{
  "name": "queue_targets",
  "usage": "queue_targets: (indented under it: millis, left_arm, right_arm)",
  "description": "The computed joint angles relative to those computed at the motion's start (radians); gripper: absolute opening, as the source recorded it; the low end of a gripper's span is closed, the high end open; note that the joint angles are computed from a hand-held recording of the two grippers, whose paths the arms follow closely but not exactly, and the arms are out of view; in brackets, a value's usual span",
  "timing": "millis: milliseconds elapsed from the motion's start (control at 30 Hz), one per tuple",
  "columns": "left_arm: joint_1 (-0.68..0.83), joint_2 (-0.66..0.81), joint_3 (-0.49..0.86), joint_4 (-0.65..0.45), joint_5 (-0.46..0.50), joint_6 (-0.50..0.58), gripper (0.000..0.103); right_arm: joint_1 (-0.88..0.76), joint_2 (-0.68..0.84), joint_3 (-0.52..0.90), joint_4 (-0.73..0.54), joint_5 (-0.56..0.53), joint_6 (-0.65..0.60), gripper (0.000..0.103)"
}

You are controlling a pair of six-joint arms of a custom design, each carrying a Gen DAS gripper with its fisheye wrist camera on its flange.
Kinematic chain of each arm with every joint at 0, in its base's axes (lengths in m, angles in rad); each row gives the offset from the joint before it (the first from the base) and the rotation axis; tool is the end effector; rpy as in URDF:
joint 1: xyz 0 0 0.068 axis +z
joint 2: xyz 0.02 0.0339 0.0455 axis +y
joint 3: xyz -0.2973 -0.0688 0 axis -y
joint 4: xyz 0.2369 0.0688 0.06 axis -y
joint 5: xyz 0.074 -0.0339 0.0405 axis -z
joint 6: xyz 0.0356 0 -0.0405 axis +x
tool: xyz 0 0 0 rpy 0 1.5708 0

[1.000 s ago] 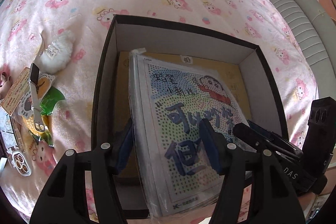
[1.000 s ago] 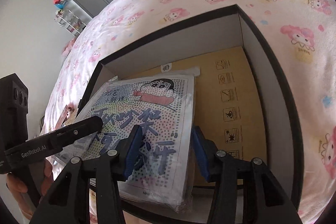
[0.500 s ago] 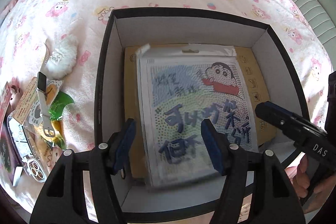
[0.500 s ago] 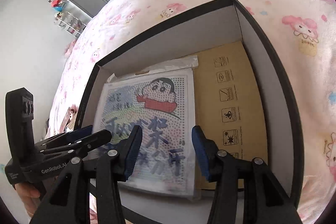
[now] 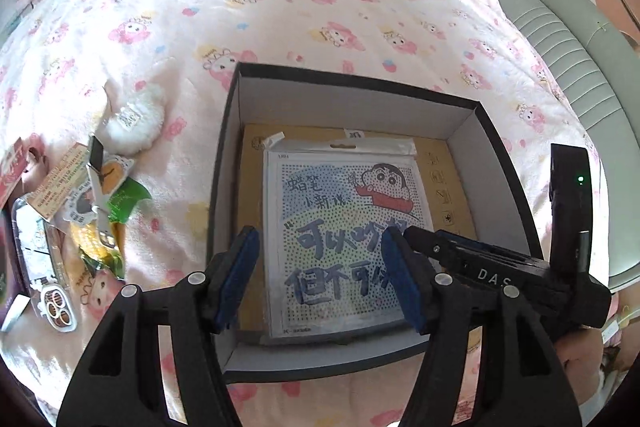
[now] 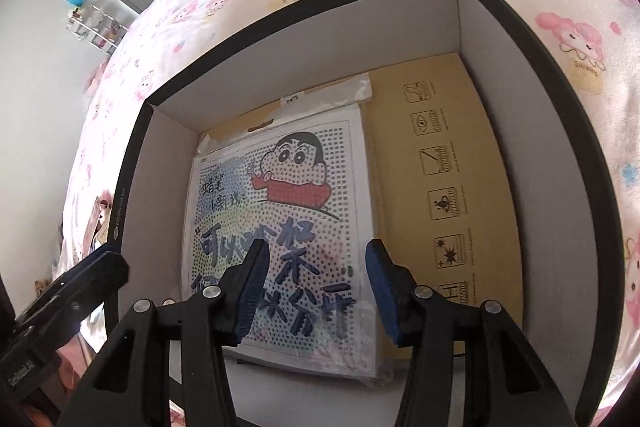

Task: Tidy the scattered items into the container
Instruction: 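Lower the bead-art bag into the black box with the left gripper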

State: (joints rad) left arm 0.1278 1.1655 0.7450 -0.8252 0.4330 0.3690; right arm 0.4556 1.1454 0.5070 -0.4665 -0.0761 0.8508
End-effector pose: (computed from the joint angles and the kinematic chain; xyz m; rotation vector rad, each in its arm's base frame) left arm 0.1779 0.0078 0.2440 0.4194 2.6553 -0.4644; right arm 0.1537 0.0783 0.1935 0.5205 2.7277 0.4843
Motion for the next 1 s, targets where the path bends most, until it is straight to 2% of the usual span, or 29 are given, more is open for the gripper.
queue_targets:
  millis: [200, 300, 333, 367, 467, 533, 600, 667, 733, 767, 833, 900, 1000]
  left_arm:
    - [0.015, 0.044, 0.018, 0.004, 0.008, 0.013, 0.064]
    - [0.026, 0.055, 0.016, -0.006, 0.015, 0.019, 0.064]
    - [0.029, 0.053, 0.016, -0.01, 0.013, 0.032, 0.064]
    - [0.024, 0.052, 0.016, -0.011, 0.004, 0.042, 0.064]
    - [-0.02, 0.077, 0.017, -0.001, -0.012, 0.035, 0.064]
    - [-0.096, 0.111, 0.012, 0.024, -0.016, -0.008, 0.064]
    - [-0.231, 0.114, -0.018, 0.102, -0.082, -0.1, 0.065]
    - [-0.426, 0.113, -0.062, 0.221, -0.269, -0.218, 0.066]
    - [-0.593, 0.16, -0.068, 0.264, -0.429, -0.301, 0.066]
    - [-0.644, 0.183, -0.06, 0.262, -0.438, -0.324, 0.066]
    - [-0.709, 0.212, -0.044, 0.255, -0.39, -0.36, 0.068]
    - [-0.787, 0.24, -0.036, 0.263, -0.402, -0.408, 0.074]
    - [-0.891, 0.294, -0.012, 0.257, -0.495, -0.453, 0.075]
  right_arm:
    - [0.025, 0.079, 0.047, 0.007, -0.069, 0.006, 0.057]
    - [0.011, 0.095, 0.01, 0.163, -0.231, 0.041, 0.056]
    - [0.019, 0.084, 0.007, 0.179, -0.234, 0.045, 0.056]
    - [0.043, 0.056, 0.021, 0.143, -0.17, 0.045, 0.056]
    - [0.139, -0.051, 0.097, -0.081, 0.142, 0.05, 0.056]
    - [0.148, -0.123, 0.123, -0.205, 0.243, 0.05, 0.056]
    - [0.103, -0.215, 0.123, -0.279, 0.241, 0.033, 0.056]
    - [0.053, -0.331, 0.122, -0.335, 0.209, 0.028, 0.056]
    - [0.083, -0.415, 0.136, -0.385, 0.248, 0.065, 0.056]
    - [0.124, -0.424, 0.149, -0.409, 0.302, 0.095, 0.056]
    - [0.177, -0.428, 0.174, -0.466, 0.392, 0.125, 0.057]
    - [0.17, -0.44, 0.185, -0.519, 0.435, 0.112, 0.057]
    - [0.068, -0.474, 0.145, -0.528, 0.406, 0.038, 0.057]
